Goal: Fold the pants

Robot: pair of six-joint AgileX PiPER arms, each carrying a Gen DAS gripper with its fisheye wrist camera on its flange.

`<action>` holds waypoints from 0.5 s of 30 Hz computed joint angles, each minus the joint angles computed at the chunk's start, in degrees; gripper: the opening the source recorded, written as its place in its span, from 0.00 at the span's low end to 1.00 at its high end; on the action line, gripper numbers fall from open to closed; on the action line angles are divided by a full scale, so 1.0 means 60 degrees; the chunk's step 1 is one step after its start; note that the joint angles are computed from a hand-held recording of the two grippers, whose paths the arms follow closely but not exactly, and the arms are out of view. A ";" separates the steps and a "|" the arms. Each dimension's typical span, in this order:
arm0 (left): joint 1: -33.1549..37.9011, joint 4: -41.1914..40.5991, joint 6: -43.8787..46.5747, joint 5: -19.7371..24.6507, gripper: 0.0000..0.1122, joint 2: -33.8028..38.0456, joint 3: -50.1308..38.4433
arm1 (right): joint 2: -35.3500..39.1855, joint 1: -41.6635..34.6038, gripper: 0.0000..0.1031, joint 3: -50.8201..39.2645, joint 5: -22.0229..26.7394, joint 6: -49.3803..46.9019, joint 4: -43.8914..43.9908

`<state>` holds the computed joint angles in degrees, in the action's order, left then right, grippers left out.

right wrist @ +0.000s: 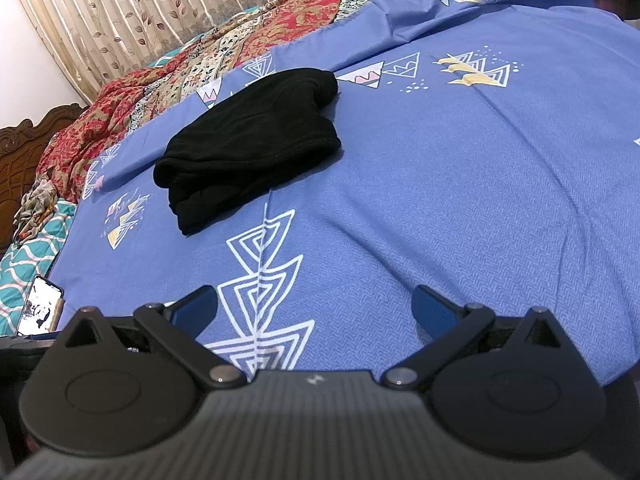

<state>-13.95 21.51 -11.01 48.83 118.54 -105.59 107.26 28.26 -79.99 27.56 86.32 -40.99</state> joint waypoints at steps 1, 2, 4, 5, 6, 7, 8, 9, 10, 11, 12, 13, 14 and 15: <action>0.0002 0.0013 0.0003 0.0003 0.92 0.0004 -0.0006 | 0.0004 -0.0008 1.00 -0.0003 -0.0009 -0.0016 0.0008; 0.0005 0.0021 0.0009 -0.0006 0.92 -0.0002 0.0010 | 0.0003 -0.0006 1.00 -0.0003 -0.0009 -0.0019 0.0010; -0.0003 0.0035 0.0017 -0.0009 0.92 -0.0011 0.0028 | -0.0002 -0.0006 1.00 0.0001 -0.0008 -0.0031 0.0017; -0.0006 0.0044 0.0018 -0.0015 0.92 -0.0019 0.0041 | -0.0003 -0.0007 1.00 0.0000 -0.0007 -0.0027 0.0007; -0.0009 0.0050 0.0015 -0.0008 0.92 -0.0014 0.0029 | -0.0001 -0.0006 1.00 -0.0010 0.0001 -0.0018 -0.0011; -0.0008 0.0053 0.0012 -0.0003 0.92 -0.0014 0.0025 | -0.0010 0.0015 1.00 -0.0004 0.0015 0.0030 -0.0072; -0.0011 0.0054 0.0008 0.0008 0.92 -0.0007 0.0014 | -0.0025 0.0028 1.00 -0.0029 0.0049 0.0013 -0.0076; -0.0010 0.0059 0.0002 0.0019 0.92 -0.0005 0.0008 | -0.0035 0.0047 1.00 -0.0044 0.0076 0.0028 -0.0119; -0.0012 0.0060 0.0005 0.0037 0.92 0.0010 -0.0018 | -0.0041 0.0066 1.00 -0.0053 0.0097 0.0064 -0.0178; -0.0014 0.0068 -0.0005 0.0043 0.92 0.0018 -0.0031 | -0.0048 0.0074 1.00 -0.0060 0.0104 0.0093 -0.0237; -0.0014 0.0068 -0.0005 0.0043 0.92 0.0018 -0.0031 | -0.0053 0.0090 1.00 -0.0064 0.0116 0.0133 -0.0301; -0.0021 0.0090 -0.0022 0.0048 0.92 0.0019 -0.0030 | -0.0051 0.0106 1.00 -0.0080 0.0131 0.0151 -0.0340; -0.0020 0.0084 -0.0012 0.0041 0.92 0.0020 -0.0027 | -0.0047 0.0099 1.00 -0.0084 0.0122 0.0135 -0.0335; -0.0020 0.0105 -0.0018 0.0042 0.92 0.0021 -0.0025 | -0.0042 0.0069 1.00 -0.0086 0.0101 0.0076 -0.0282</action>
